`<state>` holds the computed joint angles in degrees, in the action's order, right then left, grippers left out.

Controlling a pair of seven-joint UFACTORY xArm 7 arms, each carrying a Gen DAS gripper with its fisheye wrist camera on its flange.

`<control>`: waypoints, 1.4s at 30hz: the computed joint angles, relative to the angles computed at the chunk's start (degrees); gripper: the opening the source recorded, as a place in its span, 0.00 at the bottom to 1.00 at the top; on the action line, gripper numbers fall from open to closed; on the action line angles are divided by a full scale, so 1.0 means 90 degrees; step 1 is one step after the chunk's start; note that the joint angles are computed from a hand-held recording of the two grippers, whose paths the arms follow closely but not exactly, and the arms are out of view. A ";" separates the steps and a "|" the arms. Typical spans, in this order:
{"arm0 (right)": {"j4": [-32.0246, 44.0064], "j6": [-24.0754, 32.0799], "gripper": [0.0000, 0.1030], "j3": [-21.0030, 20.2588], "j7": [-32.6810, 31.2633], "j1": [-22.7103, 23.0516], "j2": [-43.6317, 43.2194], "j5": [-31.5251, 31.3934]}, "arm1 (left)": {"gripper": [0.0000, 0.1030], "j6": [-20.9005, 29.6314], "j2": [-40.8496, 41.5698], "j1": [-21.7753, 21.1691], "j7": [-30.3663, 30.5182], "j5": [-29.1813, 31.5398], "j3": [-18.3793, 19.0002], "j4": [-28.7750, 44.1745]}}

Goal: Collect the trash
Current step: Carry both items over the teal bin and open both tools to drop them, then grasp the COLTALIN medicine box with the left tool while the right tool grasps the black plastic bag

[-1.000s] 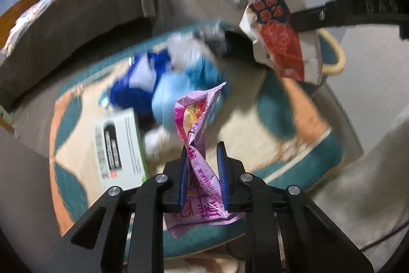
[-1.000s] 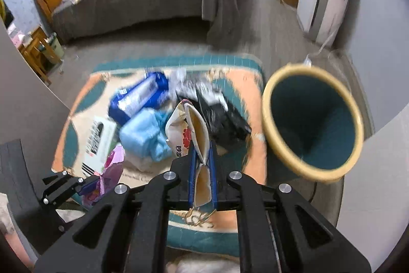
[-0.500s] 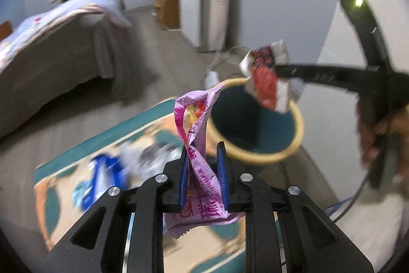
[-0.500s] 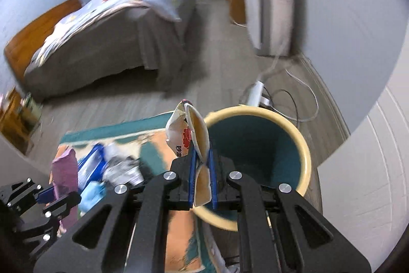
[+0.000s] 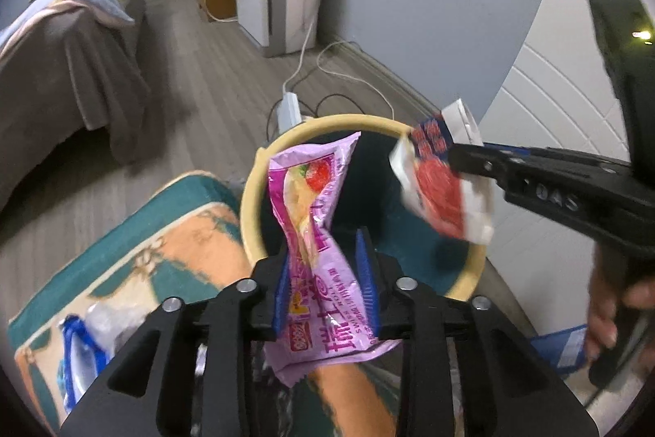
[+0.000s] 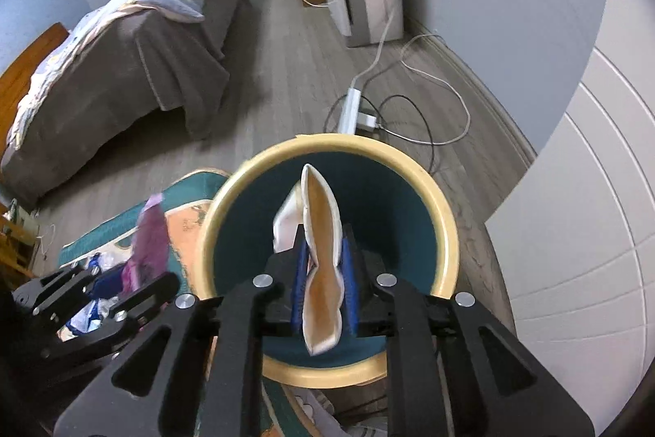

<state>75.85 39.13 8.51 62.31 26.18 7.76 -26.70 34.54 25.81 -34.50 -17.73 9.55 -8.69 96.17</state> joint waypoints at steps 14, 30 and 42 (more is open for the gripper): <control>-0.0290 0.0115 0.76 0.0015 0.0523 -0.0120 -0.0224 -0.0137 | 0.91 -0.0259 -0.0280 -0.0318 -0.0732 0.0785 0.0420 -0.0325; 0.0383 0.0756 0.94 0.0219 0.0492 0.0284 -0.0046 -0.0766 | 0.94 -0.0520 -0.3472 0.0736 -0.2571 0.1813 -0.0085 -0.3535; 0.1851 0.1245 0.94 0.0272 0.0371 0.1267 0.0826 -0.0902 | 0.95 0.0281 -0.6137 0.1966 -0.2360 0.1399 -0.0500 -0.5636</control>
<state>92.50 50.34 10.96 65.64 37.58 15.19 -34.82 37.07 -29.43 -16.81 -38.97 22.14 -13.19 45.45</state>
